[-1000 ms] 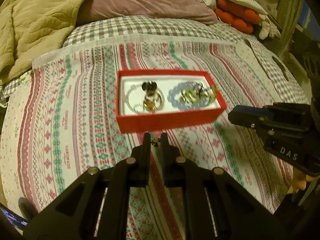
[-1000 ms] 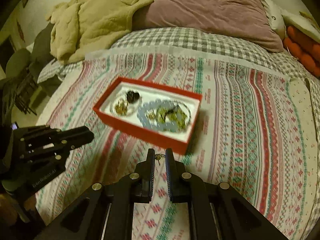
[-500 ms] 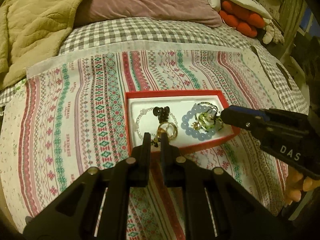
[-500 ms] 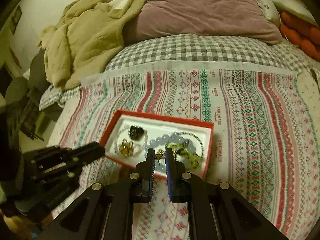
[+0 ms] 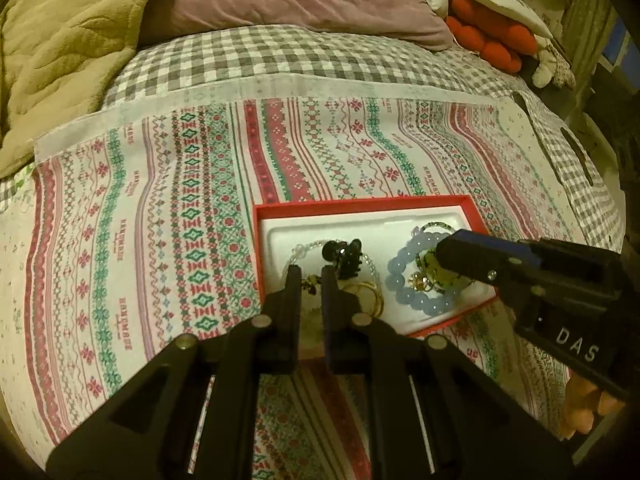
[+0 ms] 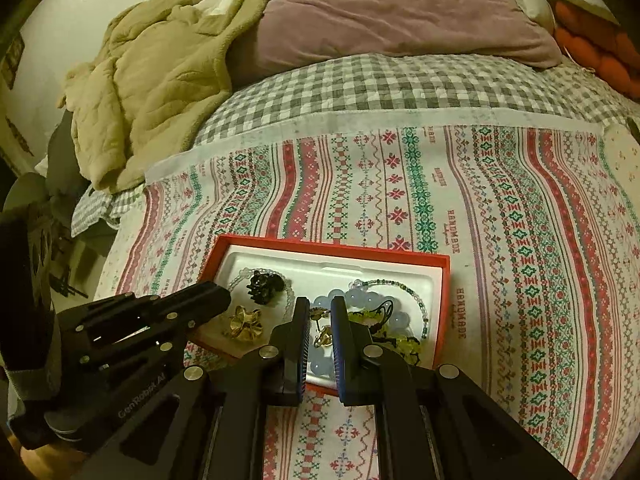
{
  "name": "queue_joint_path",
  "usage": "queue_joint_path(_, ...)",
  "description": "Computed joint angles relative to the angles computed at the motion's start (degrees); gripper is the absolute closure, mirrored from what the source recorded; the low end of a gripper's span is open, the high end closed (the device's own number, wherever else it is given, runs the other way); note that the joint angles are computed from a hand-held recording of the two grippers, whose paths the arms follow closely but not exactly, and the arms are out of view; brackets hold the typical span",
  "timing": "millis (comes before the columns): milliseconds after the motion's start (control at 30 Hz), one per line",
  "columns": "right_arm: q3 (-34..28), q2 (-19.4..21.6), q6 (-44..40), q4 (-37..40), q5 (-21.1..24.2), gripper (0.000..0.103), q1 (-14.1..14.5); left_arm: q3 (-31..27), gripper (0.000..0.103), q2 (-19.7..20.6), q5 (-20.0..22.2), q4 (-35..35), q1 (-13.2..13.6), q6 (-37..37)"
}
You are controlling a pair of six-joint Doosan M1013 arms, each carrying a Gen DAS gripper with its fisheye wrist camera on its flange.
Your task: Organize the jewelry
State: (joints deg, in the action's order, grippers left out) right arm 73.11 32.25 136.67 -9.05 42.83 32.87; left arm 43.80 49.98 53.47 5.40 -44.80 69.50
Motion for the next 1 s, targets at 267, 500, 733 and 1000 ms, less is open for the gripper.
queue_joint_path(267, -1.0, 0.7, 1.5, -2.6, 1.6, 0.088, 0.2, -1.6, 0.077, 0.7, 1.3, 0.9, 0.2, 0.1)
queue_joint_path(500, -1.6, 0.4, 3.5, -3.9, 2.9, 0.085, 0.3, -2.2, 0.051, 0.2, 4.2, -0.3, 0.0, 1.3)
queue_joint_path(733, -0.2, -2.0, 8.9, -9.5, 3.3, 0.025, 1.6, 2.0, 0.018, -3.8, 7.4, 8.0, -2.1, -5.5)
queue_joint_path(1000, 0.7, -4.5, 15.3, -14.7, 13.1, 0.017, 4.6, 8.3, 0.002, -7.6, 10.7, 13.5, -4.2, -20.1)
